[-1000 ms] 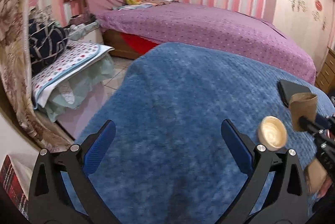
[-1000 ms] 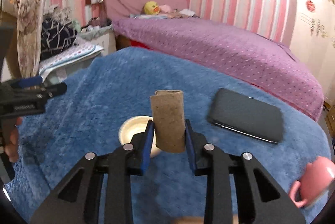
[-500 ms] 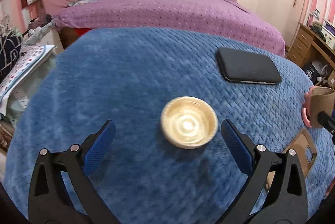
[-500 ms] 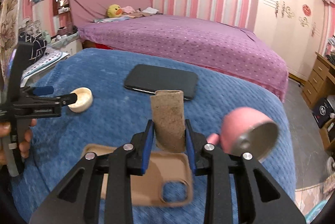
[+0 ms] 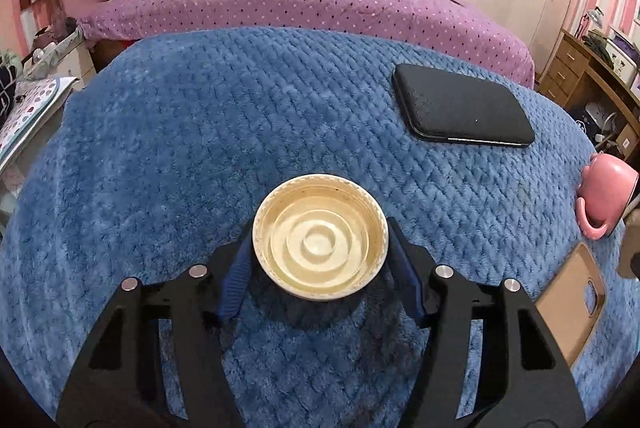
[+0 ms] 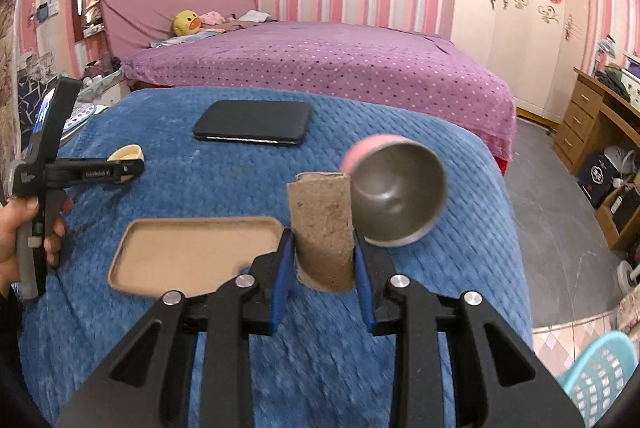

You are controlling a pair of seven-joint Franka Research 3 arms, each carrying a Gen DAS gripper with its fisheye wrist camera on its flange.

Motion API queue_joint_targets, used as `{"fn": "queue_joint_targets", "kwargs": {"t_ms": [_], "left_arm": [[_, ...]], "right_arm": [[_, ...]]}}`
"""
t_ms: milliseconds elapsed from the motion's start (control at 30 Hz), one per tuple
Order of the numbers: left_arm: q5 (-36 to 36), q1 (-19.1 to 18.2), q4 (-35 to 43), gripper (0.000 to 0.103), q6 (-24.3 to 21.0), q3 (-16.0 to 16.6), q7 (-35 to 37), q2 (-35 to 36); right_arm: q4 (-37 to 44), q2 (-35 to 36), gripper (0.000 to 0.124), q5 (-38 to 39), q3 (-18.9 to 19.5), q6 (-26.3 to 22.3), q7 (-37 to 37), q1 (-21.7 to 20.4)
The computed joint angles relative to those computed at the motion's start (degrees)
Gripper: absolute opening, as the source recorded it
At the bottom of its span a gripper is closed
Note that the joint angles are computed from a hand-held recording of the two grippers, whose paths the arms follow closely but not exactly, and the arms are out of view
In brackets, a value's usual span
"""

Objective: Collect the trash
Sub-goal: 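Grasp the cardboard tube with the right tool while the left tool grasps the white cup lid, then carry the cardboard tube and white lid over the blue basket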

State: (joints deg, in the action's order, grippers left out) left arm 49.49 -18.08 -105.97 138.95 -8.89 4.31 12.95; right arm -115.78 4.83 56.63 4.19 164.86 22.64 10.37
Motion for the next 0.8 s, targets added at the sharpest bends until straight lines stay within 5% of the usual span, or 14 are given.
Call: {"fn": "queue_joint_targets", "kwargs": {"t_ms": [433,800], "left_arm": [[10.3,-6.2,2.8,0.061,-11.7,-4.2,-7.9,-3.9],[19.7,-17.4,16.4,0.061,-20.2,-5.6,-8.4,5.6]], "right_arm": [[-7.1,-7.2,0.029,9.9,-5.1,-0.5,-7.1,-2.4],[-7.8,-9.4,0.029,16.6,-9.1,-2.5,-13.5,-6.0]]}}
